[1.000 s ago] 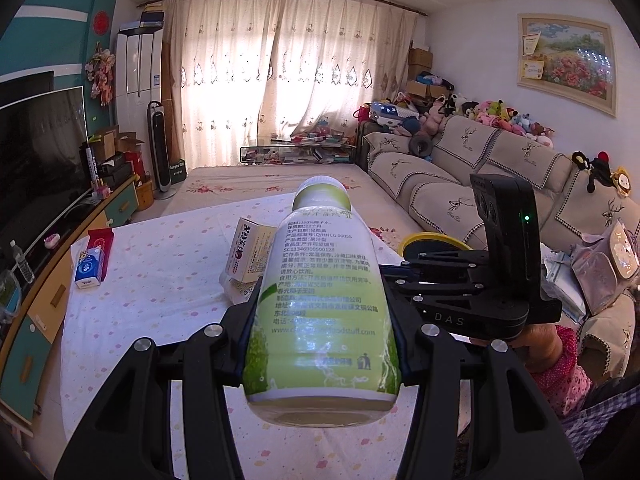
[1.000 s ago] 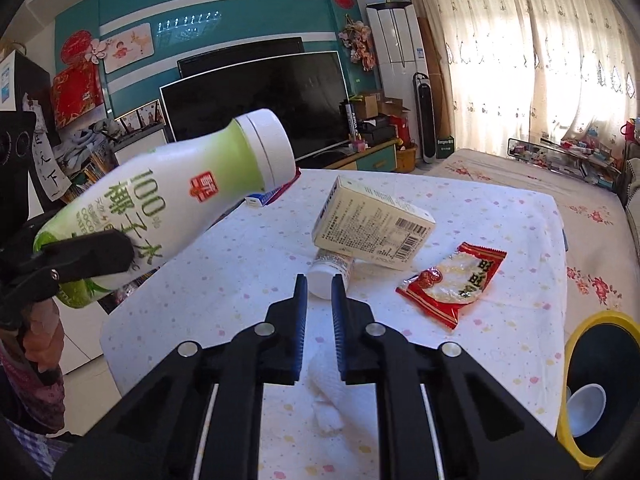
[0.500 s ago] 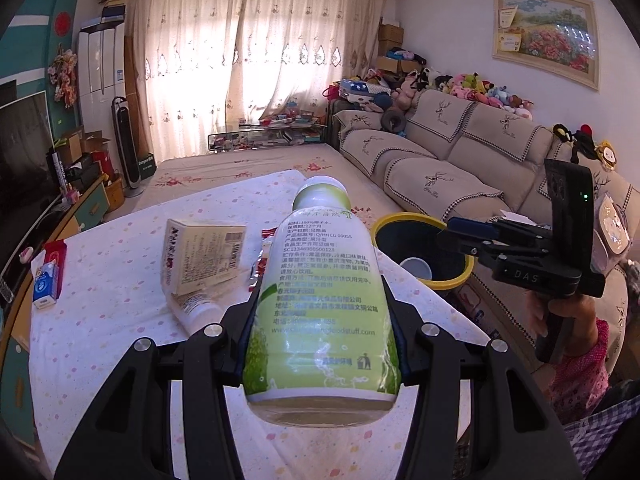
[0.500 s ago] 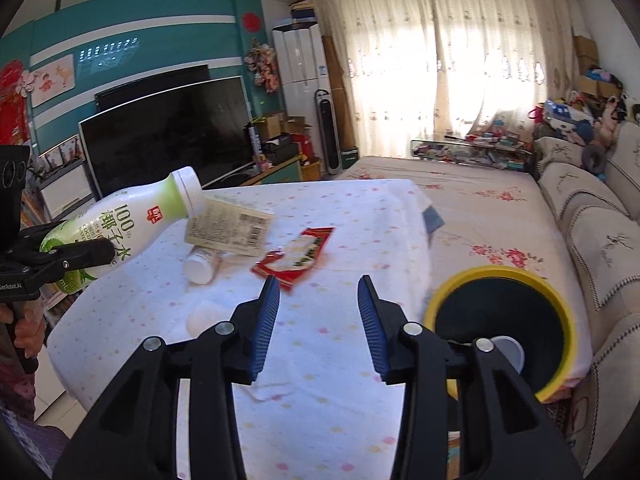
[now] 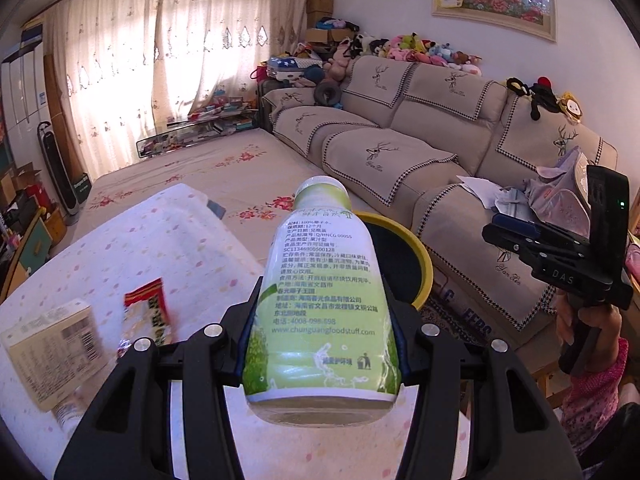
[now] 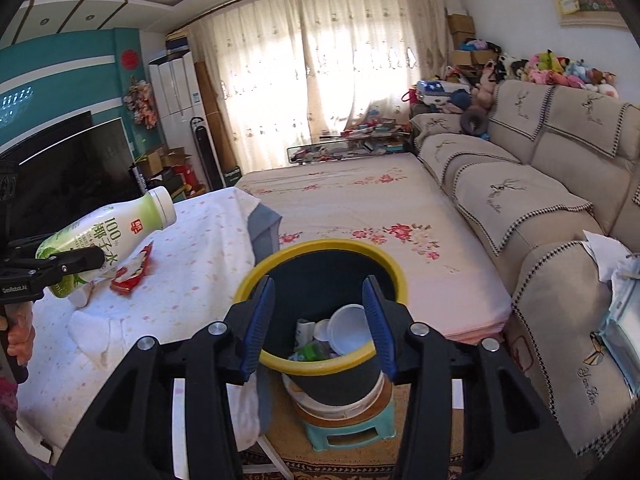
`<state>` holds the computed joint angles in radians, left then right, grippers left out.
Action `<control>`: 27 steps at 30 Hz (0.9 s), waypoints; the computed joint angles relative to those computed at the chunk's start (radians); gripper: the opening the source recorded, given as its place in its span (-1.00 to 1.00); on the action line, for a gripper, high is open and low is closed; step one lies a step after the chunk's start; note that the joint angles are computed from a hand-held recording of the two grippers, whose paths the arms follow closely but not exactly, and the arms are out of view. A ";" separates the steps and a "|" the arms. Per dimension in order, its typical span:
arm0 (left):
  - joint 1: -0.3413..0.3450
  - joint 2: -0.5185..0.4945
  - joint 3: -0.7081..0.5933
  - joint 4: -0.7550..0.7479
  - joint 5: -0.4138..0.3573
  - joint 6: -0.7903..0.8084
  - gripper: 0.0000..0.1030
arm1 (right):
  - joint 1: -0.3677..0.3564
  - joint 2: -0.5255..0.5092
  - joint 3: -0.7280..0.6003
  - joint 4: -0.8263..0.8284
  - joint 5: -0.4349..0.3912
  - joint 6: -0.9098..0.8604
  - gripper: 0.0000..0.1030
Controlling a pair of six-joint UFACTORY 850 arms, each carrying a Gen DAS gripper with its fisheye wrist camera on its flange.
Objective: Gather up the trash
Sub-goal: 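Carry the bottle over the bin and open the left tool, then reach the right tool to the white wipe and pinch it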
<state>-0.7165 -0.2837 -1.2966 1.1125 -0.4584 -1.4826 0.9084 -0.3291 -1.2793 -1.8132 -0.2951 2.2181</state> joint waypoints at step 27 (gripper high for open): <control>0.043 -0.163 -0.176 0.062 -0.038 -0.084 0.55 | -0.016 -0.039 0.001 0.001 0.078 0.043 0.00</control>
